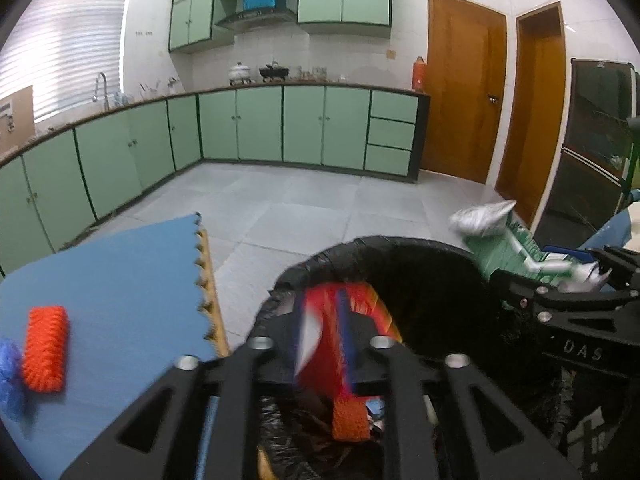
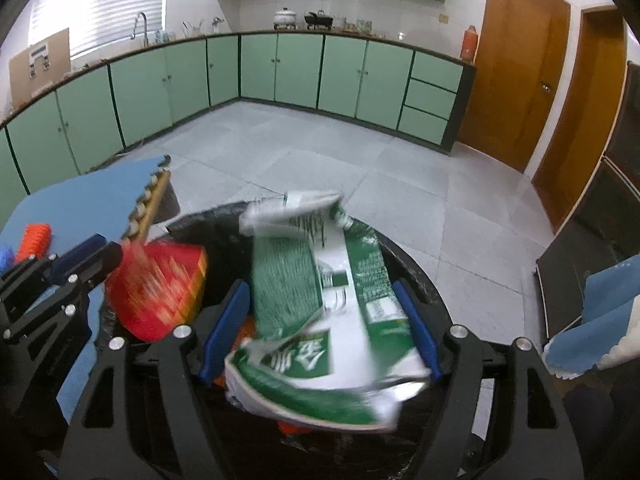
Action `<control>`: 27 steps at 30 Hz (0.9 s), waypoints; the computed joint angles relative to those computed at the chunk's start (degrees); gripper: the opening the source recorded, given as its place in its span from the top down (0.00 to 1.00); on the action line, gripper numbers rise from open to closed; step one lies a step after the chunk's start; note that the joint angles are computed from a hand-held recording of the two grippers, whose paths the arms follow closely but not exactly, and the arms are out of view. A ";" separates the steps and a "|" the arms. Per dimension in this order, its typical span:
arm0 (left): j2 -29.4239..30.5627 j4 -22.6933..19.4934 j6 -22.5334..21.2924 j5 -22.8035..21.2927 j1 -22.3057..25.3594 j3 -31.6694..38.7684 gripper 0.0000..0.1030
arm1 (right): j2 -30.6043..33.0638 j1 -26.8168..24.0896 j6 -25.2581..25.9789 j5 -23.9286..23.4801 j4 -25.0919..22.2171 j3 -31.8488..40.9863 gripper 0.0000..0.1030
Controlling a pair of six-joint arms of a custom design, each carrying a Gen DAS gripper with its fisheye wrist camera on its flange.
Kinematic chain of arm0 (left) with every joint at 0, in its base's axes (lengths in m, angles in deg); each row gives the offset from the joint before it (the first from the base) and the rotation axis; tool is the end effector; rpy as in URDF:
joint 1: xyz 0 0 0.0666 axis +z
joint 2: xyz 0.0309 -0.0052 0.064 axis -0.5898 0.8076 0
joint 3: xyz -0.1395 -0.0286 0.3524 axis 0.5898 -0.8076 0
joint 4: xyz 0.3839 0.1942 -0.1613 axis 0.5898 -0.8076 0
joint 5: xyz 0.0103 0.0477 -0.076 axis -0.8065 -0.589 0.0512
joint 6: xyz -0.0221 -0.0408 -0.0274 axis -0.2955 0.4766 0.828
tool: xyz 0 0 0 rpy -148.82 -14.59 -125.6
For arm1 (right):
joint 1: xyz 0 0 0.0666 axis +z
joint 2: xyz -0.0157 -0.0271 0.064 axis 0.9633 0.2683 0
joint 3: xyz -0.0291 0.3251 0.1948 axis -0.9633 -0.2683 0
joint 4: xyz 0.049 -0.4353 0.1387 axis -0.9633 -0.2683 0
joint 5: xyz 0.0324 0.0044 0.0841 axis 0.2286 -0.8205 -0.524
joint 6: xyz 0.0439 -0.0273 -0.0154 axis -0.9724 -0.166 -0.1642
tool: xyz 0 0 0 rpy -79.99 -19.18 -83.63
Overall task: Collect trash
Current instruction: 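Open both grippers to drop the milk bag and red bag into the bin, then move both grippers back to the blue bag and orange net on the mat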
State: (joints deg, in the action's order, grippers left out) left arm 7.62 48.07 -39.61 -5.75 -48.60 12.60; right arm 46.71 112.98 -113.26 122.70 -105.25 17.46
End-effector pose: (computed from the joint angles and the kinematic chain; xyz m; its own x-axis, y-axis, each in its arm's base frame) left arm 0.4435 -0.1156 0.3055 -0.4252 0.3751 -0.8237 0.7127 0.6998 -0.0493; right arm 0.3382 0.2374 0.3107 -0.6411 0.3017 -0.7056 0.5173 0.8491 -0.1069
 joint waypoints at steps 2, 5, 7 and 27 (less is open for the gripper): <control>0.24 0.06 0.08 0.34 0.02 0.02 0.62 | 0.47 0.29 -1.84 1.05 -1.38 -0.05 0.16; 0.21 -0.02 -0.50 0.41 0.22 0.00 0.59 | 0.81 0.29 -2.37 1.41 -1.60 -0.05 0.12; -0.13 0.10 -0.56 0.49 0.85 -0.13 0.56 | 1.08 0.28 -2.34 1.36 -1.52 0.28 0.12; -1.39 -0.52 -0.79 2.47 14.17 1.97 0.44 | 10.71 5.93 5.79 0.81 6.94 11.72 0.10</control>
